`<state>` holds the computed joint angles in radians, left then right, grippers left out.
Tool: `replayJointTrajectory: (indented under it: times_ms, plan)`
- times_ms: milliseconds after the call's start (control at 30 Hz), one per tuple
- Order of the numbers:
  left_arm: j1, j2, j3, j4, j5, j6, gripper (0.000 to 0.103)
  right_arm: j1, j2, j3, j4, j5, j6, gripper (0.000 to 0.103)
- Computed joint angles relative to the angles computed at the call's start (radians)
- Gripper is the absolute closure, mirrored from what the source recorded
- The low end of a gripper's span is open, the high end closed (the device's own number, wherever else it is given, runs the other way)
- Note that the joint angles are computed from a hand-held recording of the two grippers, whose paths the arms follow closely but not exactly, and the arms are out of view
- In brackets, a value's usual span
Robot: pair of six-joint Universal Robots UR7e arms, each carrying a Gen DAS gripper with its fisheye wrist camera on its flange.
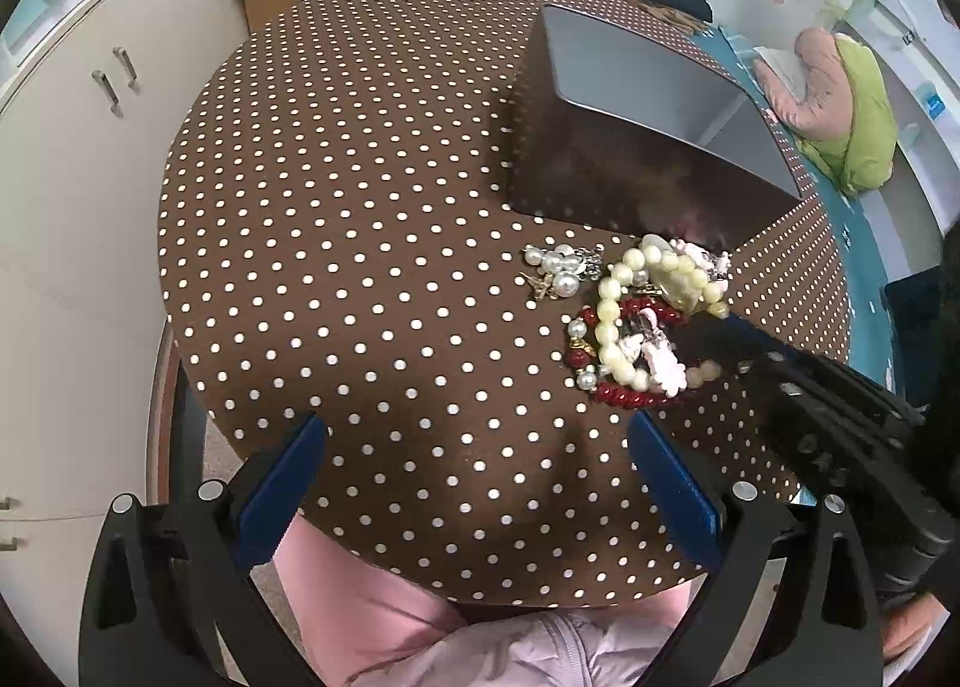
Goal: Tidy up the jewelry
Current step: 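Lift the cream bracelet with the right gripper while the left gripper grasps the red bracelet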
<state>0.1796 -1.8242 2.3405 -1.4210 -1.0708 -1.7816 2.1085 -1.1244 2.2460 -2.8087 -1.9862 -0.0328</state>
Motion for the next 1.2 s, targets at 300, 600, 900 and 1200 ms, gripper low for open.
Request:
replayJointTrajectory:
  times_ms: [300, 600, 900, 1200]
  plan:
    - [0.032, 0.029, 0.006, -0.088, 0.014, 0.044, 0.007, 0.005, -0.164, 0.061, -0.043, 0.021, -0.026, 0.093]
    - [0.105, 0.177, -0.055, -0.080, 0.078, 0.079, 0.007, -0.017, -0.247, 0.077, -0.065, -0.028, -0.050, 0.093]
    - [0.131, 0.335, -0.105, -0.117, 0.114, 0.210, 0.057, -0.029, -0.243, 0.107, -0.069, -0.078, -0.049, 0.093]
    - [0.126, 0.370, -0.076, -0.346, 0.114, 0.372, 0.095, -0.029, -0.248, 0.116, -0.070, -0.064, -0.040, 0.093]
